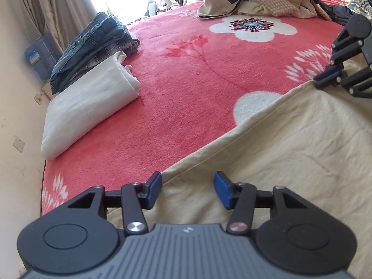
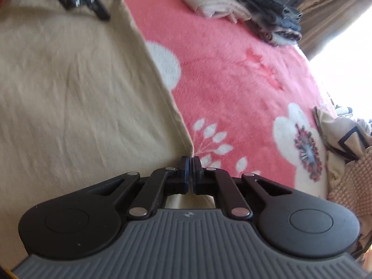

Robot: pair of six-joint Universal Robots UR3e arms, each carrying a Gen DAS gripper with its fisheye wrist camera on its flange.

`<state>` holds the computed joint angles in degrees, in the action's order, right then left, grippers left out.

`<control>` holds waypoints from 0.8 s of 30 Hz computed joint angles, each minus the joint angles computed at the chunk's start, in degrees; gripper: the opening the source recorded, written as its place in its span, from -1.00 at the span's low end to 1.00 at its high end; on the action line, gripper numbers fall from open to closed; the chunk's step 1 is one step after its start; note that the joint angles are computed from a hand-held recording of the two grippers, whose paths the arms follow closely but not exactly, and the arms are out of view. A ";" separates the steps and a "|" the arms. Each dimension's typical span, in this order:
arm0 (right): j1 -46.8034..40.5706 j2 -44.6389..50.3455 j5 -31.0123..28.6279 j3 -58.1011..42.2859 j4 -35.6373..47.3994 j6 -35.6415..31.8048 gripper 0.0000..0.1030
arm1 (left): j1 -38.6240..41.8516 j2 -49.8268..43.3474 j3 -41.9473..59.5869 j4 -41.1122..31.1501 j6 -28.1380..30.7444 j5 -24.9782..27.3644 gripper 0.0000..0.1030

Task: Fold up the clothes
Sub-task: 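Pinch the trouser edge with the right tool and tug it taut, then open the right tool and move it to the trouser leg hem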

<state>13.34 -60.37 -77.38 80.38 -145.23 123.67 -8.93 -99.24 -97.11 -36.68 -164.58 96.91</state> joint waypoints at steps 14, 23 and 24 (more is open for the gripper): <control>-32.29 -17.11 6.55 5.51 6.09 45.97 -0.47 | -2.30 -0.38 7.63 -1.98 -3.58 -0.47 0.05; -38.70 -23.99 3.57 18.92 9.50 45.82 -0.37 | -11.65 -14.27 21.94 -4.74 -4.06 -3.84 0.05; -40.13 -25.65 4.48 20.71 10.34 47.29 -0.32 | -12.27 -15.31 22.58 -5.14 -4.98 -3.64 0.05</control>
<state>-26.79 -86.02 -72.90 101.08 -134.89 170.97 -21.20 -114.56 -74.53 -41.82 -169.56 93.27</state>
